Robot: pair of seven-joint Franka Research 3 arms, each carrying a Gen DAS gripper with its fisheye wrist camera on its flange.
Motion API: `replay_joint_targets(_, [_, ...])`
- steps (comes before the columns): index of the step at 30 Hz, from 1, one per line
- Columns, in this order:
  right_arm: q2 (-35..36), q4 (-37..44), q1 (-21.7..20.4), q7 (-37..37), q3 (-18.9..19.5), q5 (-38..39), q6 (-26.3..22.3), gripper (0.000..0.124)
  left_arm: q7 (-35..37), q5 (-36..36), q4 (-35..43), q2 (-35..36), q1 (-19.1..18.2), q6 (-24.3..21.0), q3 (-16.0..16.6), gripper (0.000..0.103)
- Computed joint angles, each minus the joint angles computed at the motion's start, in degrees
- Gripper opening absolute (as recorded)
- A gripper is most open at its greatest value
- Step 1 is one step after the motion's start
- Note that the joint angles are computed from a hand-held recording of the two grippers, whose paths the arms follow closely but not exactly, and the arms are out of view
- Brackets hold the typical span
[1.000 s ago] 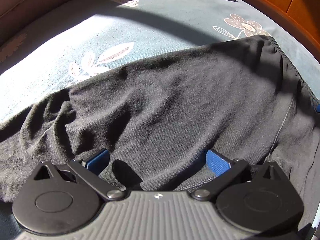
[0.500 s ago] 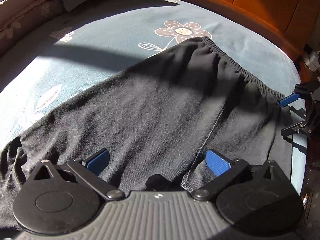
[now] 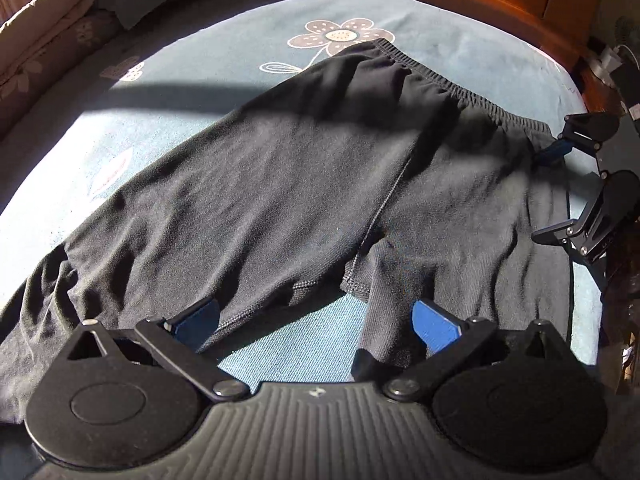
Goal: Fold clothes
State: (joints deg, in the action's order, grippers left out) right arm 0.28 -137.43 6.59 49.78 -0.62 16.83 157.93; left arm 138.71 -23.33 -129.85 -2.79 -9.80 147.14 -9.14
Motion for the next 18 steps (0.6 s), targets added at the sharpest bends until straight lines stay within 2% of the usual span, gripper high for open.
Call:
replay_joint_targets(2, [-0.2,-0.3,0.0,0.3,0.0,0.4,0.5,0.103,-1.3,1.5,-4.0,-4.5,0.4,-2.4,0.6,0.102])
replay_joint_targets(5, [0.4,0.4,0.1,1.7,0.0,-1.6,0.1,0.103,-4.1,5.0,-11.9,-12.5,-0.1,-2.4,1.6,0.102])
replay_joint_targets(8, [0.4,0.4,0.1,1.8,0.1,-1.7,0.2,0.103,-6.9,8.1,-19.2,-19.5,-1.4,-2.1,2.5,0.102])
replay_joint_targets(11, [0.5,0.2,0.2,2.6,0.1,-2.4,0.7,0.103,-8.6,9.6,-24.4,-24.7,-3.9,-4.9,4.2,0.102])
replay_joint_targets(16, [1.0,1.2,0.4,5.6,0.0,-5.8,-0.8,0.103,-13.4,7.3,-28.4,-27.0,-7.0,-6.2,7.1,0.102])
replay_joint_targets(18, [1.3,2.1,0.4,7.0,0.0,-7.2,-2.0,0.103,-15.3,4.8,-27.4,-25.4,-7.6,-9.9,8.9,0.102])
